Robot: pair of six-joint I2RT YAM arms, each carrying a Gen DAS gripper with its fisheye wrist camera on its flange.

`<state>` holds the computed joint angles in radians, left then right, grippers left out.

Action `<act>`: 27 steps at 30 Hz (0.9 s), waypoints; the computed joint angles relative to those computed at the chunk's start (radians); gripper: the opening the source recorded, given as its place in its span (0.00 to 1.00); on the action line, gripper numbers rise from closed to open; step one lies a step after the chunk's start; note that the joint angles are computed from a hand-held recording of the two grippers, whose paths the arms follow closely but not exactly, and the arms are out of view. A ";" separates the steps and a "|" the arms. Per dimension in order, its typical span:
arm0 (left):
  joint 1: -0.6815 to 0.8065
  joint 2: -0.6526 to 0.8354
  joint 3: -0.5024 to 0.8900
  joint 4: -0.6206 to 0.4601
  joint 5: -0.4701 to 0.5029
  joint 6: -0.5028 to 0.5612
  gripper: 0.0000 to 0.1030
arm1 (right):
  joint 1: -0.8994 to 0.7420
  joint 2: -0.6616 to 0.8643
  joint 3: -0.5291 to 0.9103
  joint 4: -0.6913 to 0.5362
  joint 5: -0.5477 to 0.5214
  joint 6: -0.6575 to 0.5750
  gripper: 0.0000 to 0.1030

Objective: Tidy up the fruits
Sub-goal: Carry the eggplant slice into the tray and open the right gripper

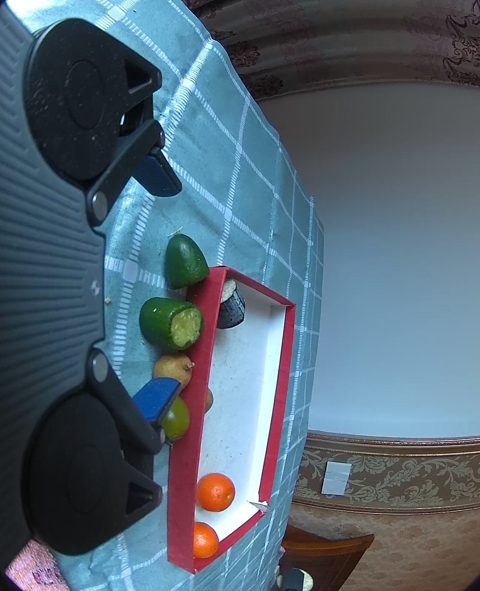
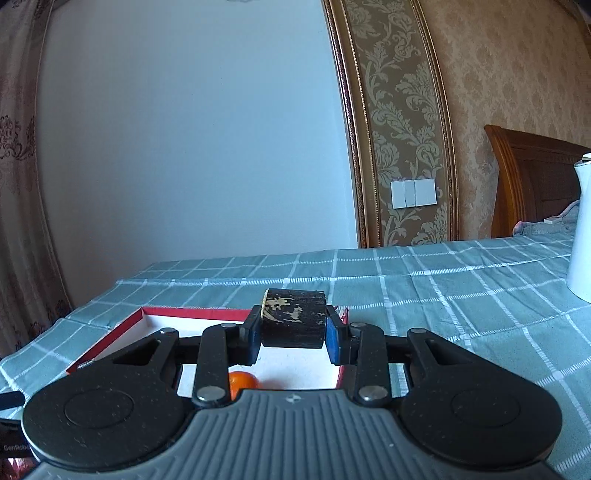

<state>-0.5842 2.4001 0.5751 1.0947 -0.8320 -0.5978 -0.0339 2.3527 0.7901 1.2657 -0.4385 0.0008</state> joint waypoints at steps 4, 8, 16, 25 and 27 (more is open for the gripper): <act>0.004 -0.005 0.003 -0.014 0.009 -0.002 1.00 | 0.006 0.033 0.112 -0.134 0.007 0.003 0.32; 0.006 -0.005 0.003 -0.016 0.012 -0.003 1.00 | 0.011 0.086 0.205 -0.244 0.003 -0.007 0.32; 0.009 -0.002 0.007 -0.014 0.021 0.005 1.00 | 0.012 0.152 0.293 -0.326 0.004 0.000 0.32; 0.013 -0.002 0.006 -0.009 0.026 0.003 1.00 | 0.018 0.167 0.308 -0.346 -0.008 -0.015 0.38; 0.013 -0.001 0.006 -0.008 0.027 0.003 1.00 | 0.019 0.165 0.296 -0.328 -0.002 -0.017 0.38</act>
<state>-0.5712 2.3987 0.5809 1.0864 -0.8052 -0.5948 -0.0148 2.5181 1.0860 0.9374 -0.4408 -0.0161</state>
